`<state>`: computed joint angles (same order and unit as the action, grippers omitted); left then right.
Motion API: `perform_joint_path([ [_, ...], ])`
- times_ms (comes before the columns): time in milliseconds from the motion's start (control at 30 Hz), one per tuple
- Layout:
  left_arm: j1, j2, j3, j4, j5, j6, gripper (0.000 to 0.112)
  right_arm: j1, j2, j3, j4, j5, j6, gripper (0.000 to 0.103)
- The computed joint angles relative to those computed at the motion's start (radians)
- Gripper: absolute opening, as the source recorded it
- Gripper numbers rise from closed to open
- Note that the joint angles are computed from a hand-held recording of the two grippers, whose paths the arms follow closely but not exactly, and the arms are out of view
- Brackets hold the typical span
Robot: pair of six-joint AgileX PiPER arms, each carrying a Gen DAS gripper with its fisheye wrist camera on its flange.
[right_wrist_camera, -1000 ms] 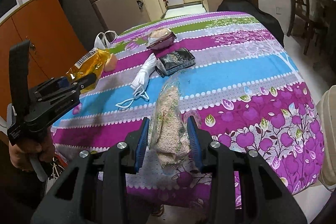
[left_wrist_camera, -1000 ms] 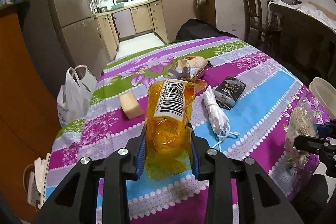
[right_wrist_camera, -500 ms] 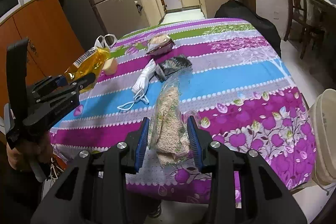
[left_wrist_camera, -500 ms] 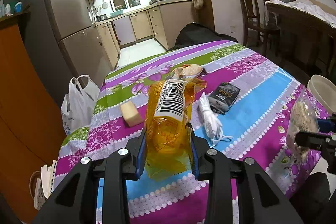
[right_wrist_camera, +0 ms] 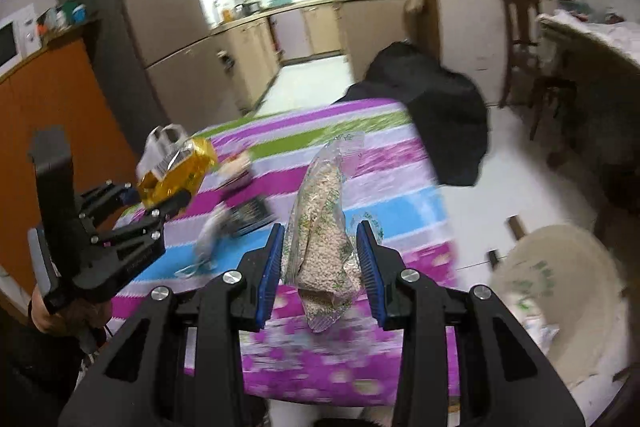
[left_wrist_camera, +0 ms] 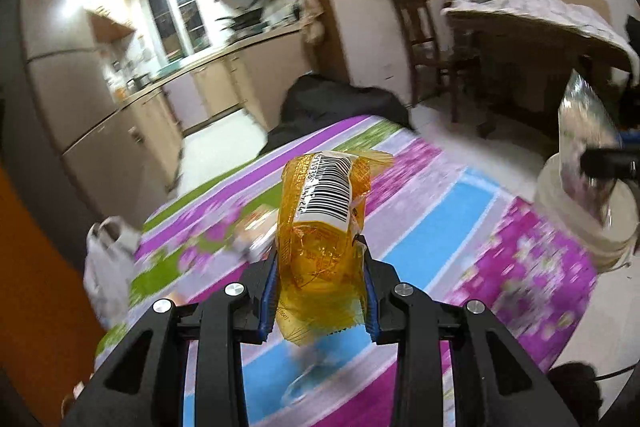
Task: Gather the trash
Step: 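Lift the snack bag and rice bag and carry both over the bucket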
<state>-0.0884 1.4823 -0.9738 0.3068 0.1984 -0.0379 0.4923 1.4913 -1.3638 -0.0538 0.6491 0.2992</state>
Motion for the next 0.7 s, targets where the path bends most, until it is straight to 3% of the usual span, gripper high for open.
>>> perform_joint_path([
  [133,-0.16,0.075,-0.133,0.17,0.056,-0.177,0.035,-0.146,-0.035,-0.045,0.017,0.097,-0.073,0.035],
  [367,-0.385,0.263,-0.414,0.227,0.175,-0.207,0.035,-0.461,-0.049,-0.06,0.129,0.193,-0.234,0.035],
  [500,-0.485,0.397,-0.599,0.197,0.247,-0.163,0.035,-0.582,-0.04,-0.037,0.15,0.199,-0.29,0.035],
  [700,-0.573,0.665,-1.006,-0.09,0.442,0.087,0.035,-0.718,-0.016,0.02,0.184,0.195,-0.362,0.035],
])
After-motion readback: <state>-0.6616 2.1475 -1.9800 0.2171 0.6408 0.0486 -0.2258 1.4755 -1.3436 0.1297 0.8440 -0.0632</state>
